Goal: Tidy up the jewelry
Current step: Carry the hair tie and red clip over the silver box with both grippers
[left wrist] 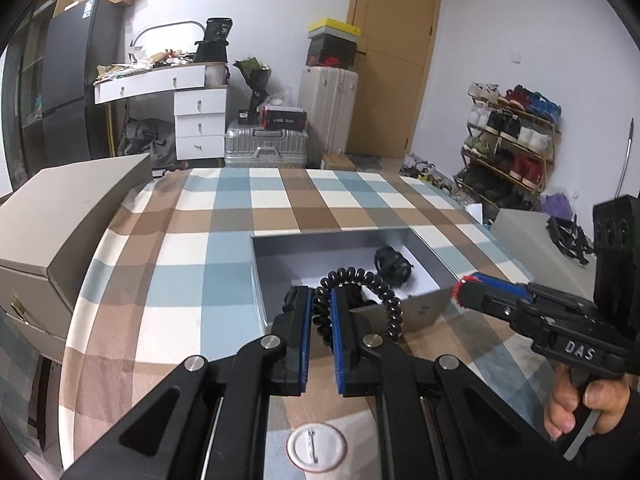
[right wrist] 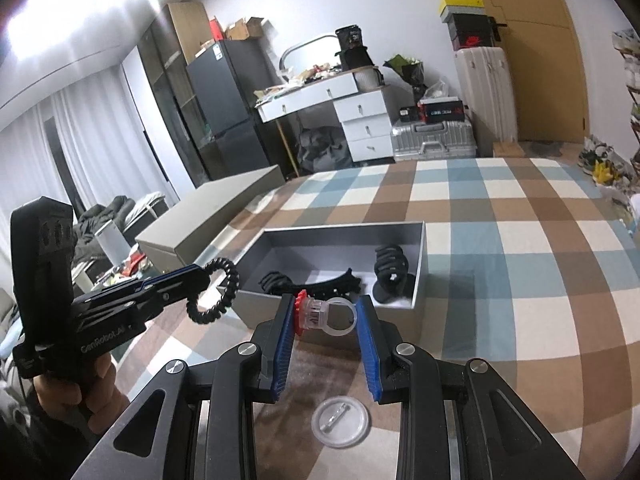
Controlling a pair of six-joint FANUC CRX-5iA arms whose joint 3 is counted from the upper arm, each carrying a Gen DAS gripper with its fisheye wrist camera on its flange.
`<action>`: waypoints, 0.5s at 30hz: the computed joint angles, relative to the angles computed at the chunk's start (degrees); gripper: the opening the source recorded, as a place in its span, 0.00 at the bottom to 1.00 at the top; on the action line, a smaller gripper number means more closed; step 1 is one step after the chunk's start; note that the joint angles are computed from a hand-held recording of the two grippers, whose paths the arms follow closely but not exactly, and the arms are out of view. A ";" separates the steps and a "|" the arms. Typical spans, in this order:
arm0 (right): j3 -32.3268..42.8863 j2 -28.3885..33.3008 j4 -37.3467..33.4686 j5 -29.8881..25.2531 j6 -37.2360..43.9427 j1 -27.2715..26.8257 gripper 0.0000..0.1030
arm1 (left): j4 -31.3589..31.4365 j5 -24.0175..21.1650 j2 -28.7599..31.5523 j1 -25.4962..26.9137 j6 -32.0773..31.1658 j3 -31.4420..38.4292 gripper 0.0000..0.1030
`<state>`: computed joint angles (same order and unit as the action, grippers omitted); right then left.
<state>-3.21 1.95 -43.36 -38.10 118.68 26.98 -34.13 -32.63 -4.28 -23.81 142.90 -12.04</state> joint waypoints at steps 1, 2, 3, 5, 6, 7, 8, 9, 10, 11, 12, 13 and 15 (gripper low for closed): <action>0.08 0.05 -0.34 -0.01 0.06 -0.13 0.28 | -0.45 0.03 -0.06 -0.14 0.63 -0.02 0.05; 0.34 0.26 -0.82 -0.14 -0.01 -0.30 0.28 | -1.46 -0.04 0.10 -0.24 1.76 0.17 0.05; 0.66 0.52 -1.48 -0.34 -0.02 -0.54 0.28 | -3.01 -0.20 0.24 -0.52 3.46 0.40 0.05; 1.38 1.11 -3.03 -1.03 0.32 -1.20 0.28 | -3.85 0.24 0.32 -0.26 4.86 0.35 0.05; 1.76 1.46 -3.47 -1.25 0.22 -1.37 0.28 | -4.13 0.39 0.23 -0.24 5.33 0.27 0.05; 1.93 1.65 -3.50 -1.27 -0.07 -1.36 0.28 | -4.18 0.67 0.31 -0.02 5.55 0.26 0.05; 2.32 2.04 -3.53 -1.35 -0.49 -1.35 0.28 | -3.38 1.55 0.52 0.65 4.52 0.15 0.05; 2.63 2.35 -3.64 -1.36 -0.87 -1.38 0.28 | -2.88 1.94 0.63 1.00 3.60 0.14 0.05; 3.17 2.86 -3.48 -1.52 -1.50 -1.30 0.28 | -3.17 2.03 0.80 1.15 3.64 0.34 0.05; 3.49 3.18 -3.62 -1.50 -1.74 -1.29 0.28 | -3.04 2.21 0.99 1.44 3.45 0.50 0.05; 3.75 3.44 -3.55 -1.46 -2.01 -1.22 0.28 | -2.24 2.73 1.11 2.00 2.74 0.46 0.05; 4.07 3.78 -3.22 -1.37 -2.51 -1.02 0.28 | -2.39 2.81 1.13 2.13 3.09 0.53 0.05; 4.52 4.28 -3.34 -1.18 -2.81 -0.88 0.28 | -3.32 3.10 1.55 2.21 3.95 0.98 0.05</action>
